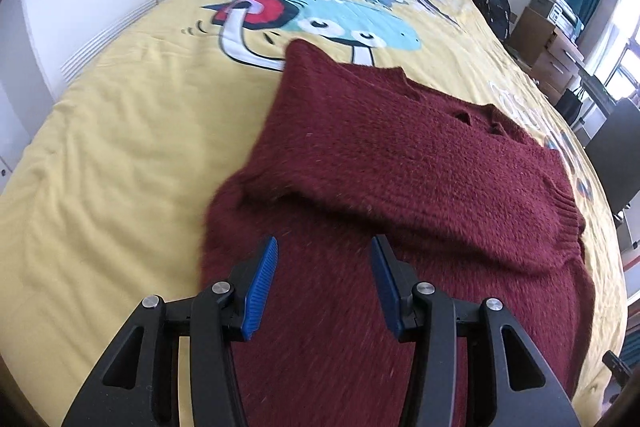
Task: Fold small clothes
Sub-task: 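Move both grippers back toward the hem of the sweater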
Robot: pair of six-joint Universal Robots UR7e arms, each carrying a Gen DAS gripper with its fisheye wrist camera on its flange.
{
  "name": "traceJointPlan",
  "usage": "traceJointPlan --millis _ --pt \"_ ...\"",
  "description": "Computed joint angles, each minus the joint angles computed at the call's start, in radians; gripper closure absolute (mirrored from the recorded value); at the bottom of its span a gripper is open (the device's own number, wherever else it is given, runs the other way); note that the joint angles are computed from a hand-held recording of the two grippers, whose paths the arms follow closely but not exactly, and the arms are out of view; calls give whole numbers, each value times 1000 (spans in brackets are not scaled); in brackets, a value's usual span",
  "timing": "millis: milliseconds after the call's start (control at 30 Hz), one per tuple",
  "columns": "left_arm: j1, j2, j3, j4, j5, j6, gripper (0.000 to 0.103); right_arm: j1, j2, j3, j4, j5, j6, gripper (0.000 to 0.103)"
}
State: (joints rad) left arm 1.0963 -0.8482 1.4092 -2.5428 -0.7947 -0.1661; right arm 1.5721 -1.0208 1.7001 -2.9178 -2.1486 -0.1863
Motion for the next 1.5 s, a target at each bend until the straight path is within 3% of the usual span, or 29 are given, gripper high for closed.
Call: traceJointPlan --millis 233,367,633,867,1100,1500 --pt "-39 -141 138 27 14 -66 60 33 -35 46 -29 21 -21 45" --pt "-57 -223 226 56 29 -126 49 59 -51 69 -44 27 -39 44" --pt "-94 -368 364 99 67 -260 46 104 -76 108 -85 51 -69 44" --pt "-141 -451 441 129 113 -346 45 129 -97 146 -92 76 -102 38" --pt "-152 -487 497 119 83 -391 39 121 -103 159 -56 119 -63 37" --pt "-104 -422 476 95 -6 -405 38 111 -87 102 2 76 -42 36"
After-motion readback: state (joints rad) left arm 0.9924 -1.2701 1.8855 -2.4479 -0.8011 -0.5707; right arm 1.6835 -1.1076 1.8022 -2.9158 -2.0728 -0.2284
